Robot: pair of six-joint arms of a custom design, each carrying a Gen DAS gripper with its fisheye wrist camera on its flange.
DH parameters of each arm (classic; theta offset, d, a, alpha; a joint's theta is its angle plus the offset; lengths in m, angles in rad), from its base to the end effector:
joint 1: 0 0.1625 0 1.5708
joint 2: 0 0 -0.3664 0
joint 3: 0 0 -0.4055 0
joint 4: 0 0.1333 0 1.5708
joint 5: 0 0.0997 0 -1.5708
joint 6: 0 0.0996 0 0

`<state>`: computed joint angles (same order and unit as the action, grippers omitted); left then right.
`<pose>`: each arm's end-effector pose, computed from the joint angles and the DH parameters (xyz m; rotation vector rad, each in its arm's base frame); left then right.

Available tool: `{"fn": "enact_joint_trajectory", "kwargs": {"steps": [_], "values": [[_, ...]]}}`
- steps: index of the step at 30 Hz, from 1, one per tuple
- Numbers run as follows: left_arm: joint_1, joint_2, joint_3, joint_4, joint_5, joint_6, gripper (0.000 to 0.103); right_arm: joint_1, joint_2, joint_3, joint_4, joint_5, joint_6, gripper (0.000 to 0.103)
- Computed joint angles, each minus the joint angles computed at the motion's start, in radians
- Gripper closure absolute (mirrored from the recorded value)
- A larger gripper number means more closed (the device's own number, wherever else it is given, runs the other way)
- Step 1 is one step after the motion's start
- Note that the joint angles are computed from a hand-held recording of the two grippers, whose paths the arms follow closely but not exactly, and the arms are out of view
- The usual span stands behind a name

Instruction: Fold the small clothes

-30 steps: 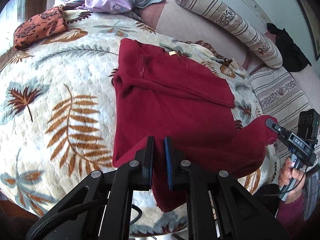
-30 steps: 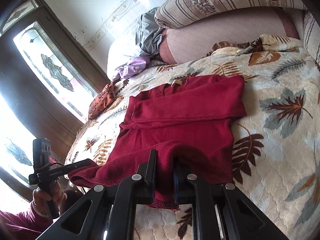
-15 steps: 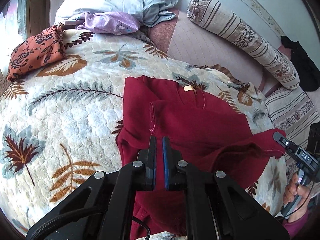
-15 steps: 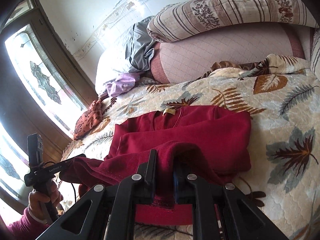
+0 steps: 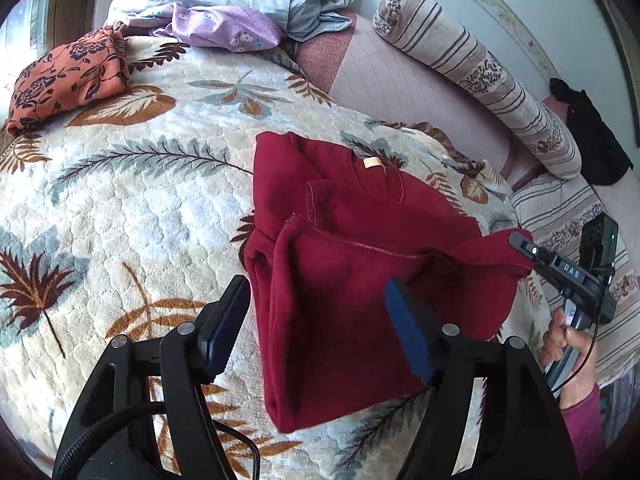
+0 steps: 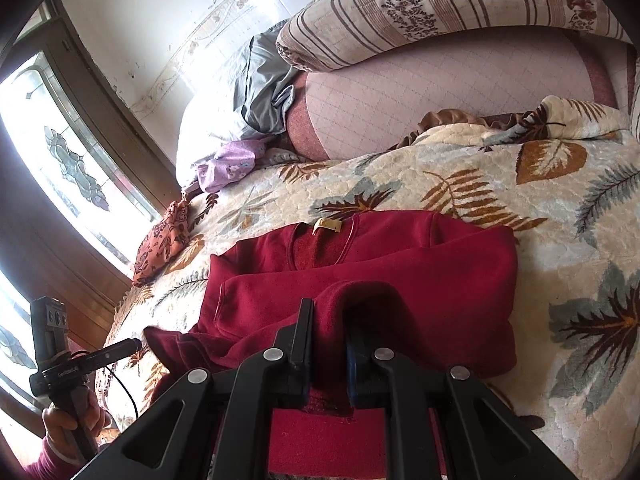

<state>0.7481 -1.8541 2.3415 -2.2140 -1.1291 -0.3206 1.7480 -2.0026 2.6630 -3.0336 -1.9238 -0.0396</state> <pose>-0.1503 -0.3795 0.2509 0.6495 2.7306 -0.5251 0.1508 -0.2812 0.2533 0.0866 -2.6321 1.1435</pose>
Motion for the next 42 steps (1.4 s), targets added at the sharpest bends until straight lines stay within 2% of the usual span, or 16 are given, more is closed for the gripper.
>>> {"fn": "enact_joint_trajectory", "kwargs": {"steps": [4, 7, 12, 18, 20, 21, 22, 23, 24, 34, 37, 40, 42], "values": [[0.011, 0.028, 0.01, 0.022, 0.029, 0.025, 0.033, -0.013, -0.004, -0.004, 0.007, 0.007, -0.002, 0.091], [0.041, 0.078, 0.006, -0.029, 0.009, 0.058, 0.033, -0.011, -0.005, -0.004, 0.009, 0.004, -0.009, 0.091], [0.066, 0.198, -0.026, -0.129, 0.032, 0.114, 0.033, -0.008, -0.004, -0.004, 0.017, 0.002, -0.009, 0.091], [0.102, 0.321, -0.076, -0.188, 0.046, 0.189, 0.033, -0.018, -0.002, -0.003, 0.017, 0.011, -0.008, 0.091], [0.099, 0.333, -0.077, -0.204, 0.072, 0.201, 0.053, -0.022, -0.006, 0.0, 0.02, 0.014, -0.007, 0.091], [0.097, 0.336, -0.08, -0.201, 0.082, 0.201, 0.06, -0.025, -0.008, 0.001, 0.022, 0.016, -0.008, 0.091], [0.097, 0.334, -0.083, -0.2, 0.087, 0.2, 0.071, -0.028, -0.013, 0.002, 0.026, 0.019, -0.008, 0.091], [0.096, 0.328, -0.084, -0.201, 0.09, 0.2, 0.087, -0.03, -0.015, 0.003, 0.028, 0.021, -0.007, 0.091], [0.097, 0.324, -0.089, -0.194, 0.088, 0.199, 0.092, -0.03, -0.018, 0.004, 0.03, 0.023, -0.007, 0.091], [0.066, 0.286, -0.097, -0.19, 0.1, 0.212, 0.096, -0.003, -0.04, 0.007, 0.027, 0.008, -0.005, 0.091], [0.071, 0.29, -0.104, -0.176, 0.074, 0.218, 0.096, 0.003, -0.057, 0.006, 0.038, 0.008, -0.003, 0.091], [0.1, 0.315, -0.137, -0.103, 0.026, 0.184, 0.095, 0.008, -0.066, 0.009, 0.048, 0.007, -0.002, 0.091], [0.098, 0.325, -0.133, -0.087, 0.04, 0.186, 0.095, 0.008, -0.069, 0.013, 0.049, 0.007, -0.001, 0.091]]}}
